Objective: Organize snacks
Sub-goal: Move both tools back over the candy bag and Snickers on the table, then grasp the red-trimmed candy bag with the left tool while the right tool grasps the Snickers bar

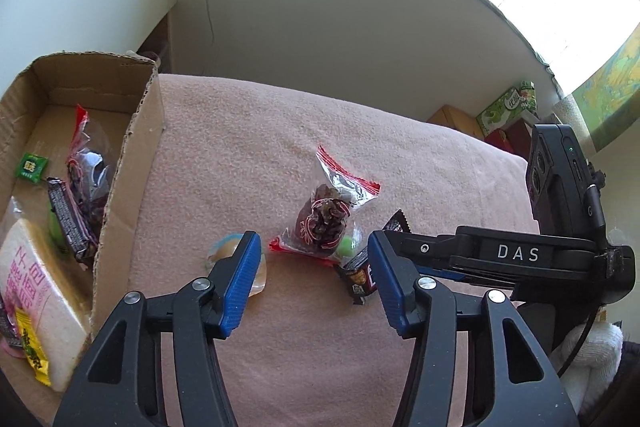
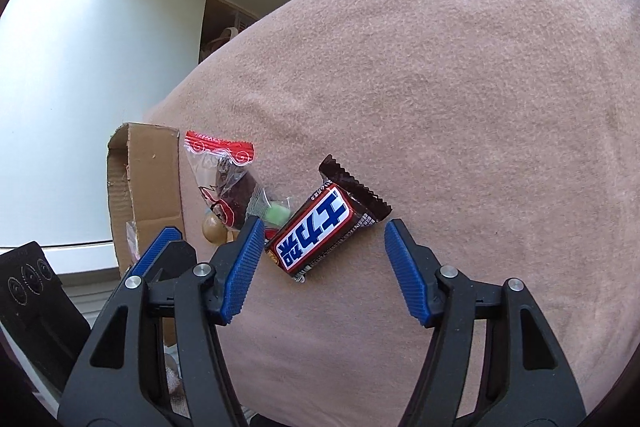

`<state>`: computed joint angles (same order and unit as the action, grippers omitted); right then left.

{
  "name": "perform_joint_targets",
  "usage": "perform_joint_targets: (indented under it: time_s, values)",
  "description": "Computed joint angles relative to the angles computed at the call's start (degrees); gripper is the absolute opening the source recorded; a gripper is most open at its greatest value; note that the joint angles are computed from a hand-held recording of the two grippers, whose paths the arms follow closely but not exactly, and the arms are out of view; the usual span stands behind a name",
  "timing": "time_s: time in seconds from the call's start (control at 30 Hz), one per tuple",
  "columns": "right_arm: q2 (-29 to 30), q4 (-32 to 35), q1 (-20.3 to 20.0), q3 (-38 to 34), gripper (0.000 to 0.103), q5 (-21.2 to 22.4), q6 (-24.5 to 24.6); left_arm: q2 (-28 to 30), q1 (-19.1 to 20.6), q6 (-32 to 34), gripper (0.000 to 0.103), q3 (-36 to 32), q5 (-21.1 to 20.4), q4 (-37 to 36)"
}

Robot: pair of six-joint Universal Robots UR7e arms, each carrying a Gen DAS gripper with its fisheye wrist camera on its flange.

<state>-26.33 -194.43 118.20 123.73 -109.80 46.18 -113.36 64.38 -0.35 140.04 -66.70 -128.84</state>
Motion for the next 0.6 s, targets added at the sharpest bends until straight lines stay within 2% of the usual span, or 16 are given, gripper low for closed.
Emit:
perform_joint_targets:
  time_s: [0.13, 0.3, 0.37, 0.4, 0.6]
  values:
    - [0.26, -0.38, -0.31, -0.31, 0.066, -0.04, -0.2, 3.38, 0.78, 0.52, 0.049, -0.3, 0.02, -2.19]
    - [0.32, 2.02, -0.28, -1.92, 0.058, -1.0, -1.14, 6.2, 2.05, 1.88, 0.042, -0.99, -0.19, -3.33]
    - [0.15, 3.27, -0.45, -2.33, 0.044, -1.37, -1.79, 6.49, 2.57, 2.58, 0.04, -1.18, -0.22, -3.3]
    - [-0.05, 3.79, -0.67, -2.34, 0.042, -1.4, -2.09, 6.97, 2.87, 2.66, 0.04, -1.29, -0.28, -3.45]
    - [-1.51, 4.17, -1.97, -0.72, 0.042, 1.15, -2.2, 10.02, 4.5, 3.71, 0.04, -2.11, -1.6, -5.81]
